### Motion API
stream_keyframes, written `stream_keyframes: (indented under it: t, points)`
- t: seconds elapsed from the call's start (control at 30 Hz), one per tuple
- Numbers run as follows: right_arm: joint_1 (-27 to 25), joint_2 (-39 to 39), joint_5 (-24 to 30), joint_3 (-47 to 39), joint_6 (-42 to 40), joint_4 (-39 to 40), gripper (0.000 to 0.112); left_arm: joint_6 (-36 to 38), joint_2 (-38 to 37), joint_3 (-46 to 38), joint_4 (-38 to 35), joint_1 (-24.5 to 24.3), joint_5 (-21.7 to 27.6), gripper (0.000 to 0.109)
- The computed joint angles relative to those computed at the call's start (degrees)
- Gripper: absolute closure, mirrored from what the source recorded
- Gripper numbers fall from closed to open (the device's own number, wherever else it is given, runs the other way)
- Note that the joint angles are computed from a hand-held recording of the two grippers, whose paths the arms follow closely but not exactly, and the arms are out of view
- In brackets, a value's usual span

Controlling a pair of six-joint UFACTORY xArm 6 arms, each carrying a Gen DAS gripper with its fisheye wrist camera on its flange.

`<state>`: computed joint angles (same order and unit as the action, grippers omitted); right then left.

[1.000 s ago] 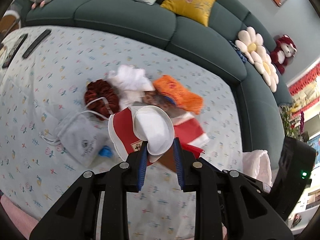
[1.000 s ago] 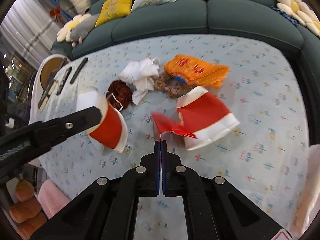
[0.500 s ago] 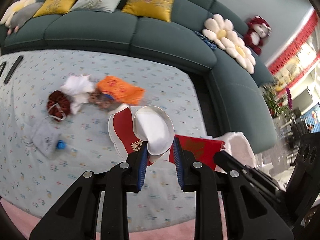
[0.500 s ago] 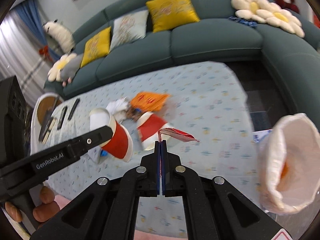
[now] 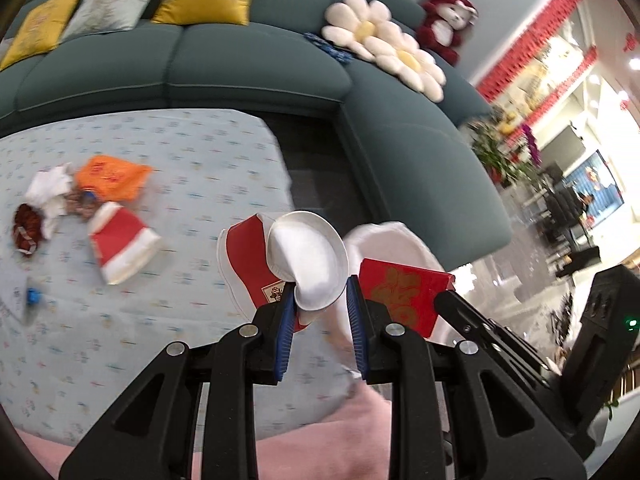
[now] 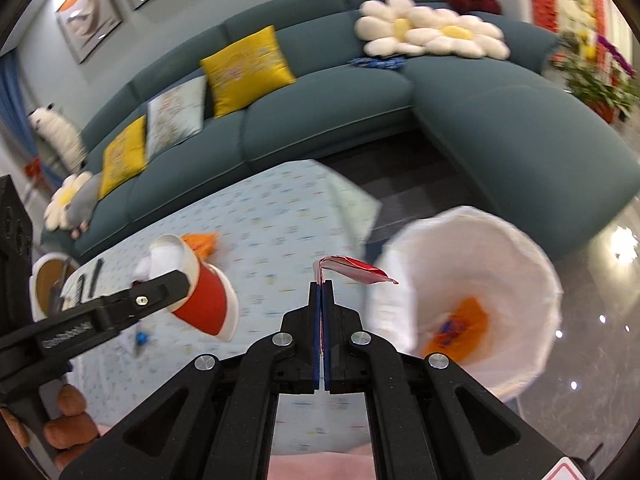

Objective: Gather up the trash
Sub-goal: 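Drop the cup into the bin with the left gripper while the right gripper drops the scrap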

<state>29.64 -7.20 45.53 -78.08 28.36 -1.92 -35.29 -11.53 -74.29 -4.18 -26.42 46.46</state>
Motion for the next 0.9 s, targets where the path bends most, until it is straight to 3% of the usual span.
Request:
stream_keyframes:
  t: [0.33, 0.6, 0.67, 0.7, 0.77, 0.83, 0.9]
  points:
    - [-7.6, -7.4, -0.4, 9.5, 0.7, 0.2, 0.111, 2.1, 10.7, -10.8, -2.7, -5.9, 0.3, 0.084]
    - [-10.7, -9.3, -1.0, 13.0, -0.6, 1.1, 0.111, 4.1, 17.4, -17.6, -4.9, -8.7, 0.4, 0.084]
    - [-10.9, -9.2, -0.7, 13.0, 0.6, 0.3, 0.104, 4.6, 18.7, -18.7, -6.4, -9.0, 0.0, 0.081]
    - [-11.1, -9.2, -0.7, 13.1, 1.5, -0.4, 0.101, 3.9, 19.7, -19.9, -6.0, -9.2, 0.6, 0.073]
    - [-11.4, -9.3, -1.1, 13.5, 2.2, -0.7, 0.085, 2.2, 20.4, -20.6, -3.7, -9.7, 0.8, 0.065]
    - [-11.5, -9.6, -1.4, 13.9, 3.0, -1.5, 0.078, 1.6, 20.4, -20.6, -2.2, -9.9, 0.8, 0.065]
    - [-11.1, -9.7, -1.2, 14.0, 3.1, -1.9, 0.078, 1.1, 20.2, -20.5, -0.7, -9.9, 1.5, 0.064]
